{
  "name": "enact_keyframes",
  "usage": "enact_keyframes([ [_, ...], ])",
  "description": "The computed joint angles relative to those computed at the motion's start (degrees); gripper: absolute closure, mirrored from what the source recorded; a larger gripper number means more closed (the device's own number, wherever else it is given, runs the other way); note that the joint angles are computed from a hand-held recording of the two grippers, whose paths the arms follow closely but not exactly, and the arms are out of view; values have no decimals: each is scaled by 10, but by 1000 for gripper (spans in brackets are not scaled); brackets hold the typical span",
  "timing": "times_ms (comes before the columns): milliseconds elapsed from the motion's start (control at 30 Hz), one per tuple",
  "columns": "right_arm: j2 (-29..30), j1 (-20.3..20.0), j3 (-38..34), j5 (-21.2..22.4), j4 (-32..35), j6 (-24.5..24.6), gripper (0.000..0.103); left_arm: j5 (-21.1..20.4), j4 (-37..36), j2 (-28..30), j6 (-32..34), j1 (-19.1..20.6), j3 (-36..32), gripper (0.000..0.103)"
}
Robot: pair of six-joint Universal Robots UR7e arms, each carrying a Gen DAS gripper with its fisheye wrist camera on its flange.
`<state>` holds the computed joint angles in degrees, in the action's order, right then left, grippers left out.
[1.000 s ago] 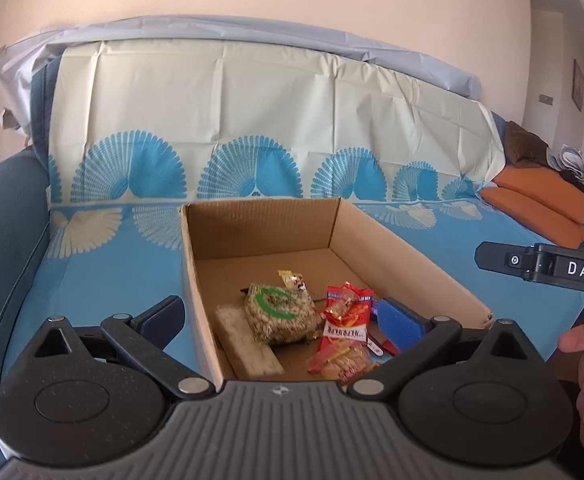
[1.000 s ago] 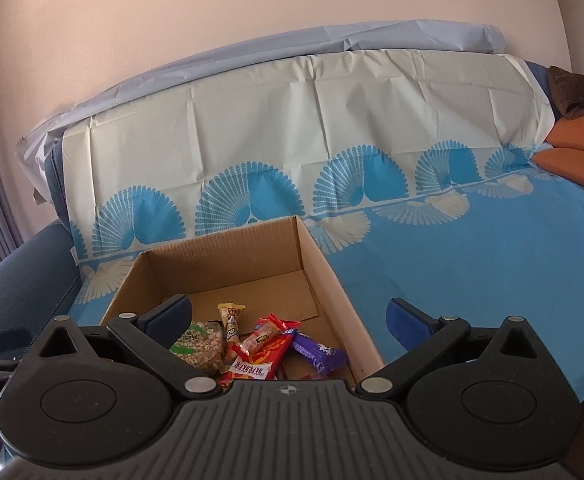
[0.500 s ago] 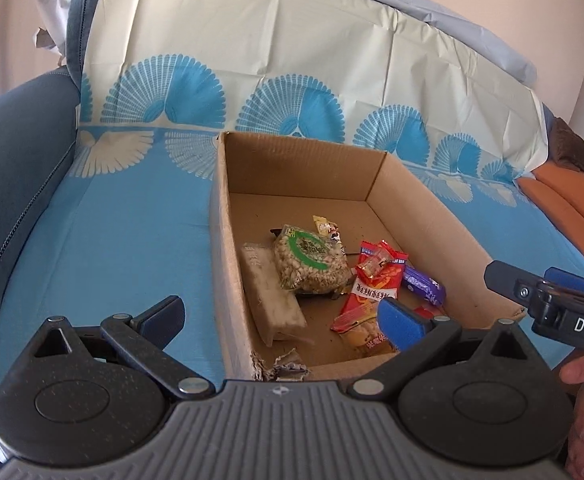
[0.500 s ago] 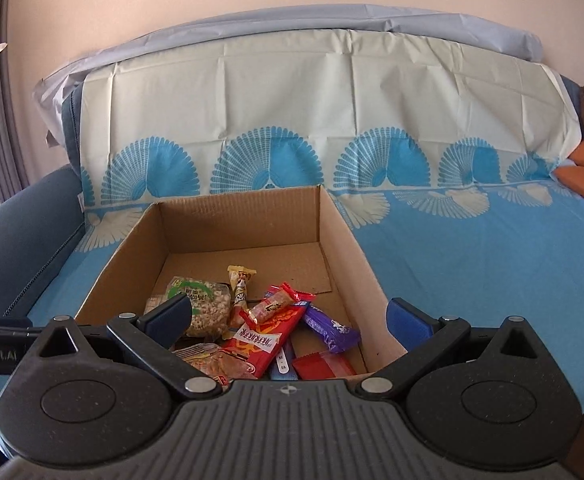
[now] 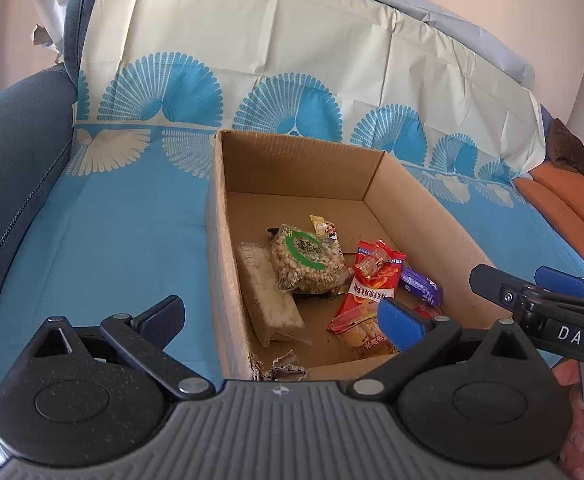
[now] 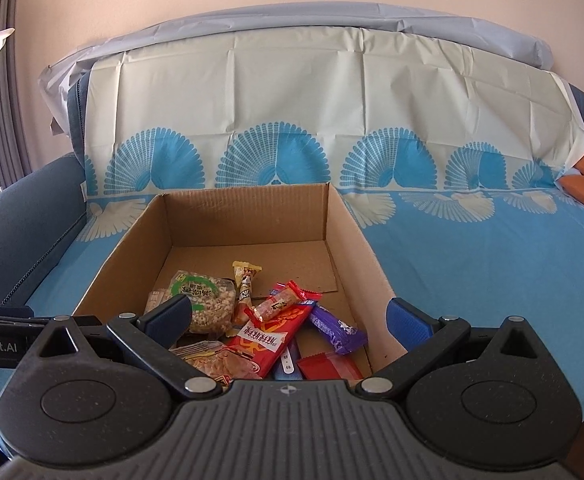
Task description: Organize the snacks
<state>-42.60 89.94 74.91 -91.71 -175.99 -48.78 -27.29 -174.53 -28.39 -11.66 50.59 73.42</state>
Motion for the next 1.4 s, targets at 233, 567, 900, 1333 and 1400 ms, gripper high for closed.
enact_keyframes([
  [233,0,0,0,0,-1,0,1,-1,-7,4,12,-1,-3,0],
  [567,0,0,1,0,-2,0,1,-3,-7,3,13,0,-3,0],
  [900,-2,1,2,1,-1,-3,1,-9,-14,4,21,1,-2,0],
  [1333,-2,1,3,1,-3,-3,1,-15,-27,2,34,1,4,0],
  [1400,-2,1,3,2,-2,-1,1,-16,-27,1,33,1,5,0],
])
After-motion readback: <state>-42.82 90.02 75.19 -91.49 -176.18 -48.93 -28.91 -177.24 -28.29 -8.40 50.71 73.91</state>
